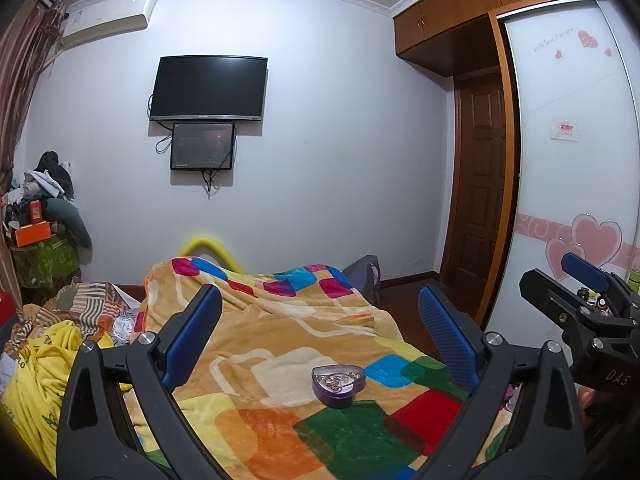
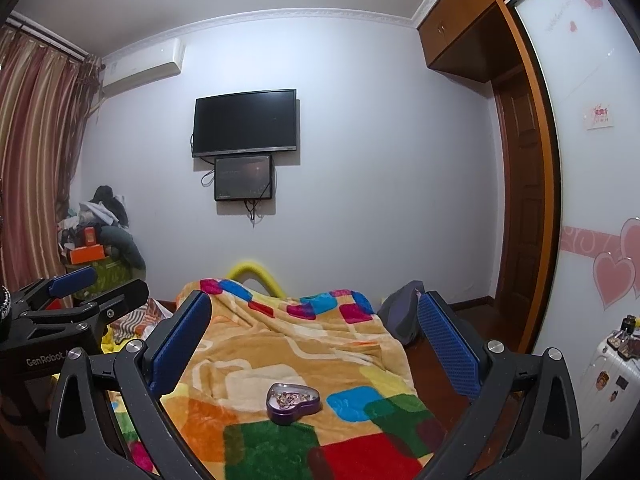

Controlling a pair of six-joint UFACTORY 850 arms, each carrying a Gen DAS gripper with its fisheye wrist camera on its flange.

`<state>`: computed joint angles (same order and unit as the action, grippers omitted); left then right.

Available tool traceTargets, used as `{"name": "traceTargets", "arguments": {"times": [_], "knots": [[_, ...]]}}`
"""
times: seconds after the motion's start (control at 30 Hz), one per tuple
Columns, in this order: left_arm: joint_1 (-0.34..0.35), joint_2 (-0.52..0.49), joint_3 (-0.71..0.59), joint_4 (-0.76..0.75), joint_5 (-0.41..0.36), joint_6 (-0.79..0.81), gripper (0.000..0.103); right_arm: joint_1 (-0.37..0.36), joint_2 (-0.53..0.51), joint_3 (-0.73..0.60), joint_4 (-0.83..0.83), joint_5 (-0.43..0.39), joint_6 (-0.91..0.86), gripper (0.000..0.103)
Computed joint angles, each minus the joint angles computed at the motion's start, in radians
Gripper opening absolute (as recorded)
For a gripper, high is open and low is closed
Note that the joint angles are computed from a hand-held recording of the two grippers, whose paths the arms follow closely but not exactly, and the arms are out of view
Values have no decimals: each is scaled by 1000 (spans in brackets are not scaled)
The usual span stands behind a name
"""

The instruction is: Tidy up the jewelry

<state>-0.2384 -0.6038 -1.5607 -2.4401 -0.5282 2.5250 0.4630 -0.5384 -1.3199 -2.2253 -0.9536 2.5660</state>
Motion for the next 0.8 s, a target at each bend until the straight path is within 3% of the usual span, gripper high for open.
{"name": "traceTargets", "arguments": {"times": [0.8], "knots": [[-2,-15,-20,40,11,-34,100,-4,2,-9,22,28,-19,102]]}}
